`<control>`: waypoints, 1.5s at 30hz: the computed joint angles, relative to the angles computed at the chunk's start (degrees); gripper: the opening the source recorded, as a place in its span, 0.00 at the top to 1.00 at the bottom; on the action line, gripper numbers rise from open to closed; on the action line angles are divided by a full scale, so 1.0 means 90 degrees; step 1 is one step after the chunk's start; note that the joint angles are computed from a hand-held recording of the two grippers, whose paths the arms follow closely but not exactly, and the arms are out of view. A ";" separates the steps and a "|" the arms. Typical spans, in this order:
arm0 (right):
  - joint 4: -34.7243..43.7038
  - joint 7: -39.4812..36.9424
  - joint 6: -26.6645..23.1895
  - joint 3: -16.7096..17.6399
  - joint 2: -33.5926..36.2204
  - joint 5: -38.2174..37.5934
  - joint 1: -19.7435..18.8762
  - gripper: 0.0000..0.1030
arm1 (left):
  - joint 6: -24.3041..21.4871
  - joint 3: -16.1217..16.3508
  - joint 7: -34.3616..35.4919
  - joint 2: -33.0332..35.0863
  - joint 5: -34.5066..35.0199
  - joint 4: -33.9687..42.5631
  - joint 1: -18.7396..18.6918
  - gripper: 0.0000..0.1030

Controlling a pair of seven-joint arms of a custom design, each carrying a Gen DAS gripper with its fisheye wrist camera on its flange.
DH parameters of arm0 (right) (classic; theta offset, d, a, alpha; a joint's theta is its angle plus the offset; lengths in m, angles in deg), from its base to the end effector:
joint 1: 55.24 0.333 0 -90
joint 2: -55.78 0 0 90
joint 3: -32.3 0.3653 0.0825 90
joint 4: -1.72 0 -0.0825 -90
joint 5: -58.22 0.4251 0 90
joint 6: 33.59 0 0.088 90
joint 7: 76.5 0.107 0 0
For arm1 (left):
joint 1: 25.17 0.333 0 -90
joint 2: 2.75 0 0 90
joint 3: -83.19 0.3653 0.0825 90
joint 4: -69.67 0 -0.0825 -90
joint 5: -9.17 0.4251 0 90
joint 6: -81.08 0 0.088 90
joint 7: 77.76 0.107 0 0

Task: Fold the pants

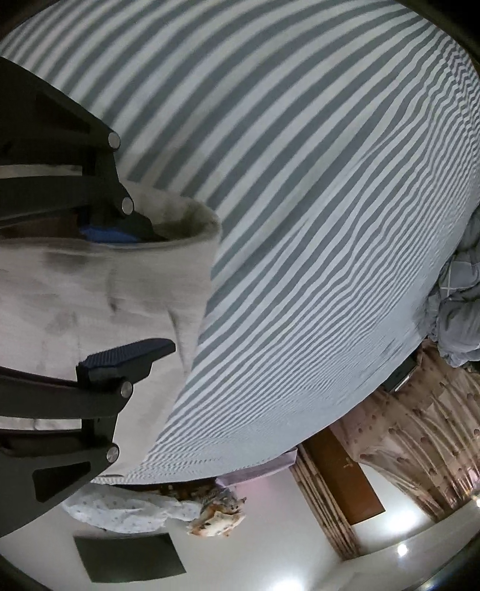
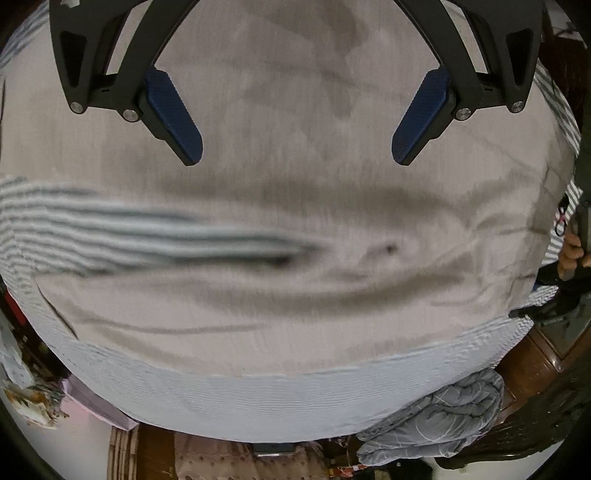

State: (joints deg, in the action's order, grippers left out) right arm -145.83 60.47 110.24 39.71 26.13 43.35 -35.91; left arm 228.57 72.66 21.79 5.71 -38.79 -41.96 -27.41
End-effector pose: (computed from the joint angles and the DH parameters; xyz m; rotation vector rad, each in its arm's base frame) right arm 0.3831 0.1995 0.5053 -1.7366 2.0805 -0.4475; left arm 0.6561 -0.1305 0.4824 2.1846 -1.7250 1.0959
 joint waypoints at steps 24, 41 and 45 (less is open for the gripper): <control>0.4852 -0.6911 -0.0645 -0.0436 0.4577 0.1726 -0.0827 0.35 | 0.0439 0.0016 0.4413 -0.0763 -0.3612 -0.0564 -0.0156 0.92; 0.5696 -0.8520 -0.1712 -0.0237 0.4972 0.3233 -0.1390 0.92 | 0.0184 0.0284 0.6049 -0.1281 -0.4986 -0.0948 -0.0359 0.92; 0.4444 -0.7951 -0.0657 -0.0374 0.3854 0.2935 -0.1153 0.94 | 0.0515 0.0258 0.5639 -0.1304 -0.4485 -0.0924 -0.0397 0.92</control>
State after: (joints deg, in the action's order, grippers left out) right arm -105.83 -11.08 104.32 36.35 60.82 69.76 -46.29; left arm 233.20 74.97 72.54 -6.03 -79.15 -50.28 -30.98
